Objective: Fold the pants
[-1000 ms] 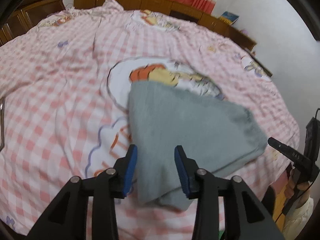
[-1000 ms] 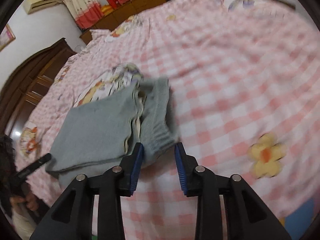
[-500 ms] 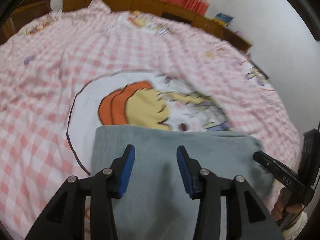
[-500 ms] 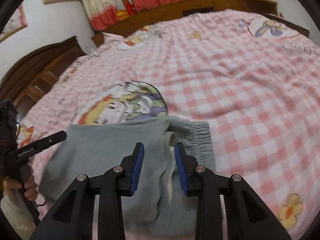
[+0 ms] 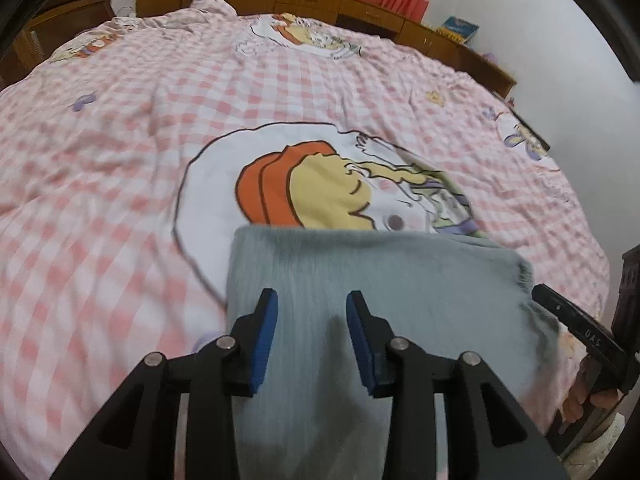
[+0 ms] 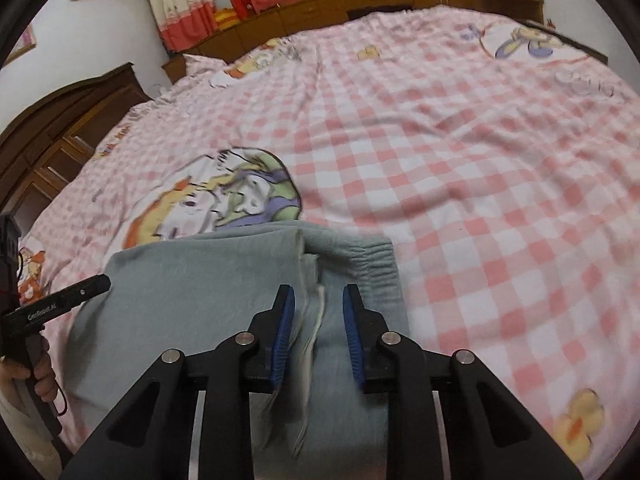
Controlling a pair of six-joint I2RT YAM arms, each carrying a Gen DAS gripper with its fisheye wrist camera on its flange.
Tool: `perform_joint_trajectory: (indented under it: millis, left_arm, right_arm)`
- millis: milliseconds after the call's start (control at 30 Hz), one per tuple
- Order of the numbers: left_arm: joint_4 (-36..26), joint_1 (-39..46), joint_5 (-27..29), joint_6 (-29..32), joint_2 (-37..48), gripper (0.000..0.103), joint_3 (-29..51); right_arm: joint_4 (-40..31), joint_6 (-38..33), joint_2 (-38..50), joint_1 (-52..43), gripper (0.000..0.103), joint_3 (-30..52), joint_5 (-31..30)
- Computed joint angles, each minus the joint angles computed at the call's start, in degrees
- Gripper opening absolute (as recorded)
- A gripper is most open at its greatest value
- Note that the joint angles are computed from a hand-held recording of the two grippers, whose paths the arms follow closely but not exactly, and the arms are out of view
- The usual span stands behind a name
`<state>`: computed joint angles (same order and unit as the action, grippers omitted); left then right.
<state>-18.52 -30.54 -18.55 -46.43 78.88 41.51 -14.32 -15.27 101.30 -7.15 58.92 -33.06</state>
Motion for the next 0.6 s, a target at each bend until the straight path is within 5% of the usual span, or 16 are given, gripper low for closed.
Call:
perform_joint_trajectory:
  millis: [300, 433, 600]
  left_arm:
    - [-8.65, -14.05, -7.63, -15.0, -8.86, 0.041, -5.8]
    - [-8.79, -18.18, -9.53, -17.63, -6.21, 0.041, -7.06]
    - [-8.76, -20.46, -11.74, -18.41, -3.25, 0.041, -6.88]
  right_arm:
    - [-4.53, -8.74, -12.2, -2.64, 0.026, -10.84, -3.39]
    - [-2.31, -8.41, -8.36, -1.27, 0.027, -12.71, 1.14]
    - [0.72, -6.71, -3.63, -3.45, 0.027, -13.27, -3.29]
